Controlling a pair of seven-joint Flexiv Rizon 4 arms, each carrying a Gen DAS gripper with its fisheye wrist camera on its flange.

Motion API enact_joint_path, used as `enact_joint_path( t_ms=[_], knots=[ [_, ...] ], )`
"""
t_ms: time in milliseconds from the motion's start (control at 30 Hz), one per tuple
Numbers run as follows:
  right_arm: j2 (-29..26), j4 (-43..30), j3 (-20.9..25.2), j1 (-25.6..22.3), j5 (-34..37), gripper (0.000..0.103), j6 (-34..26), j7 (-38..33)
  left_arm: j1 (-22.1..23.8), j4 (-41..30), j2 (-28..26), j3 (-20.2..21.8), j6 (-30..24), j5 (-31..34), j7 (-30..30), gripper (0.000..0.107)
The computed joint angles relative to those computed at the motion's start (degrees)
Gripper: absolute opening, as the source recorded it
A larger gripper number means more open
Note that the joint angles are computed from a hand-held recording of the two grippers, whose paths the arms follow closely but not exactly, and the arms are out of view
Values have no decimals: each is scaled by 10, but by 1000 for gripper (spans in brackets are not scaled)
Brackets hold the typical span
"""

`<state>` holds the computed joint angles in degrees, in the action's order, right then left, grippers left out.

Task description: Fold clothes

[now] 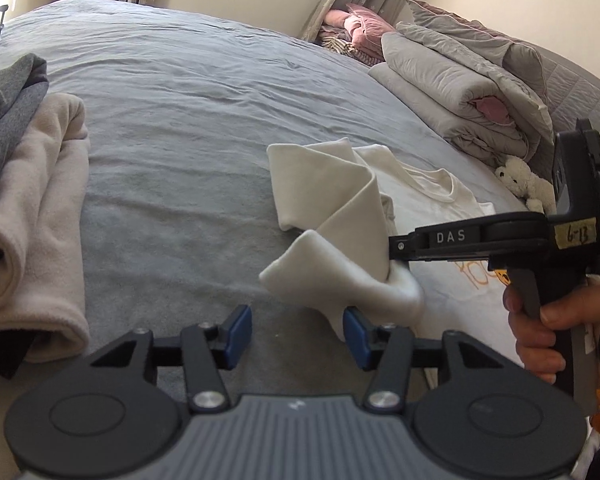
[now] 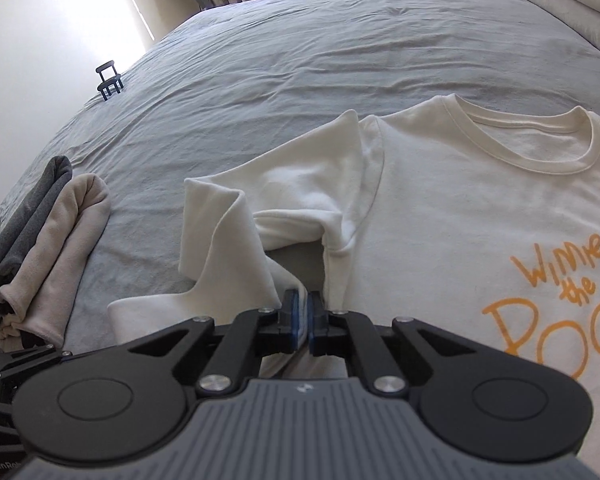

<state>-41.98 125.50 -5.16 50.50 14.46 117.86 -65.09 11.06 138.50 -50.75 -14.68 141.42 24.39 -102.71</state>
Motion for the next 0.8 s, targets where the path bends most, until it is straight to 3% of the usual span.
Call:
enact_joint_path(
  t_ms=[133, 200, 267, 400, 567, 600, 667, 800],
  knots=[
    [-1, -1, -13, 15, 4, 6, -9, -4, 32, -26, -54, -29, 39, 20, -51, 48],
    [-1, -2, -15, 16, 4, 6, -9, -5, 41, -40, -82, -40, 65, 28, -82, 34],
    [-2, -2, -14, 14, 2, 6, -8, -5, 52, -54, -109, -52, 78, 42, -115, 27],
    [4, 2, -18, 18, 0, 10, -12, -11, 36, -67, -129, -50, 104, 40, -153, 23],
    [38, 27, -12, 17, 4, 16, 7, -23, -26, -62, -104, -18, 132, 1, -147, 23],
    [45, 33, -10, 17, 6, 19, 17, -29, -34, -61, -100, -13, 132, -3, -144, 23],
    [56, 42, 14, 0, 1, 41, 42, -39, -45, -62, -93, -6, 129, -4, -140, 23],
    [57, 37, 81, -63, -42, 45, 57, -38, -53, -65, -86, -1, 126, 6, -131, 23]
  ],
)
